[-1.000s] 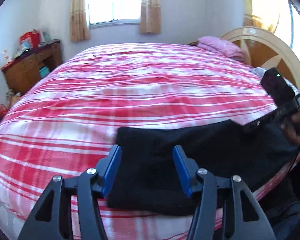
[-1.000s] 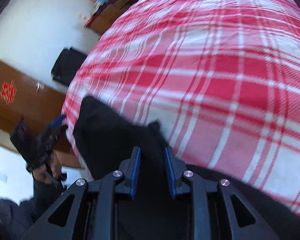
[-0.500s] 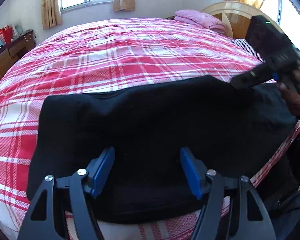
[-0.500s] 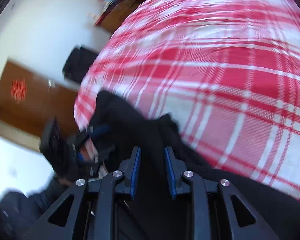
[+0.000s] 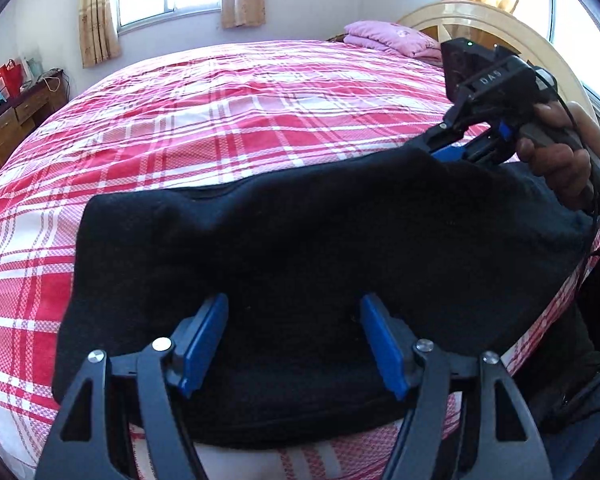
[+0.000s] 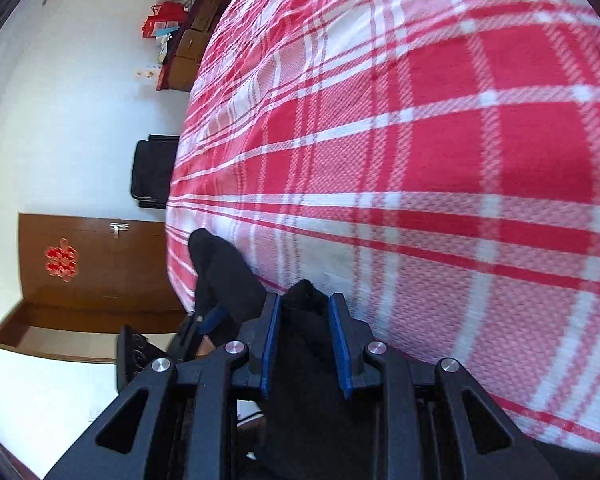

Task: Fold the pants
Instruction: 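Fold the held fabric over with the right gripper while the left gripper releases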

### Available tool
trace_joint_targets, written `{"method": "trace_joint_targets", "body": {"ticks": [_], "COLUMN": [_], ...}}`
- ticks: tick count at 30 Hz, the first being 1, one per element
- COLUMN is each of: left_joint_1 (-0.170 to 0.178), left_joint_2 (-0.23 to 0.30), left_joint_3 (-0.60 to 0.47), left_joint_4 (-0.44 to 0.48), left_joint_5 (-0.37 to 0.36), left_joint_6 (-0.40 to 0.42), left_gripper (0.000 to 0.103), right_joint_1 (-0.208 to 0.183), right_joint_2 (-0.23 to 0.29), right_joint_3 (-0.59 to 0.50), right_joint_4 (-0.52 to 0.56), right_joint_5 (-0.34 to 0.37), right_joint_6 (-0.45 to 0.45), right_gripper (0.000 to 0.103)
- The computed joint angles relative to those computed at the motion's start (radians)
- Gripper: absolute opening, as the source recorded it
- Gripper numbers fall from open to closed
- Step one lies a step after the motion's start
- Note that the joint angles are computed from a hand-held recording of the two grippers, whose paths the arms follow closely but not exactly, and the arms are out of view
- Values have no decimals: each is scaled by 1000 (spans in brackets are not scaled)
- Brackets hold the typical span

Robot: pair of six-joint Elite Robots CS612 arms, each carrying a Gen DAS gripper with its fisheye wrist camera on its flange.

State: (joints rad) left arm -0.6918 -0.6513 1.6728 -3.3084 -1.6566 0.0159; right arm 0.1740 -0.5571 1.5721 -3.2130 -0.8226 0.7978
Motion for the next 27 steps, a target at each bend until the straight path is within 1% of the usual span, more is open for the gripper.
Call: {"method": "trace_joint_targets", "body": {"ticks": [2,4,5,7,10,13,15,16,17,18,20,22,23,24,25,26,27], "left_joint_1": [-1,1,1,1,-1,-1,-3,-4,-4,-6,-4,1,3,4,5,6,8], "left_joint_2": [-2,-2,-2,-1,-1,0,2,4,4,2,-3,-6,-7,-10,-11,-13,-15], "left_joint_3": [3,3,4,4,6,6,7,6,6,7,6,3,1,0,0,-1,0], "left_joint_4": [-2,-2,-4,-8,-14,-17,-25,-27,-25,-23,-9,2,7,11,14,17,16], "left_joint_5": [0,-6,-7,-5,-3,-4,3,4,8,12,8,-1,4,15,23,33,46], "left_joint_6": [-2,-7,-8,-8,-11,-11,-7,-3,0,2,-4,-17,-24,-33,-40,-49,-57], "left_gripper": [72,72,72,72,72,72,73,73,73,73,73,73,73,73,73,73,73], "right_joint_1": [5,16,20,24,40,52,53,51,53,54,53,58,63,72,82,93,103], "right_joint_2": [3,-15,-26,-45,-71,-70,-62,-57,-50,-50,-54,-70,-88,-108,-129,-149,-162], "right_joint_3": [-4,11,21,30,26,6,-6,-12,-25,-26,-11,3,21,40,60,81,92], "right_joint_4": [-22,-65,-112,-132,-95,-67,-2,39,102,124,95,89,81,75,72,64,61], "right_joint_5": [-11,-91,-130,-180,-258,-304,-344,-349,-356,-367,-369,-416,-461,-518,-569,-614,-644], "right_joint_6": [7,-4,-5,-28,-100,-152,-167,-177,-206,-228,-224,-219,-235,-262,-291,-324,-351], "right_gripper": [8,5,5,4,3,3,3,3,3,4,5,12,14,20,28,31,35]}}
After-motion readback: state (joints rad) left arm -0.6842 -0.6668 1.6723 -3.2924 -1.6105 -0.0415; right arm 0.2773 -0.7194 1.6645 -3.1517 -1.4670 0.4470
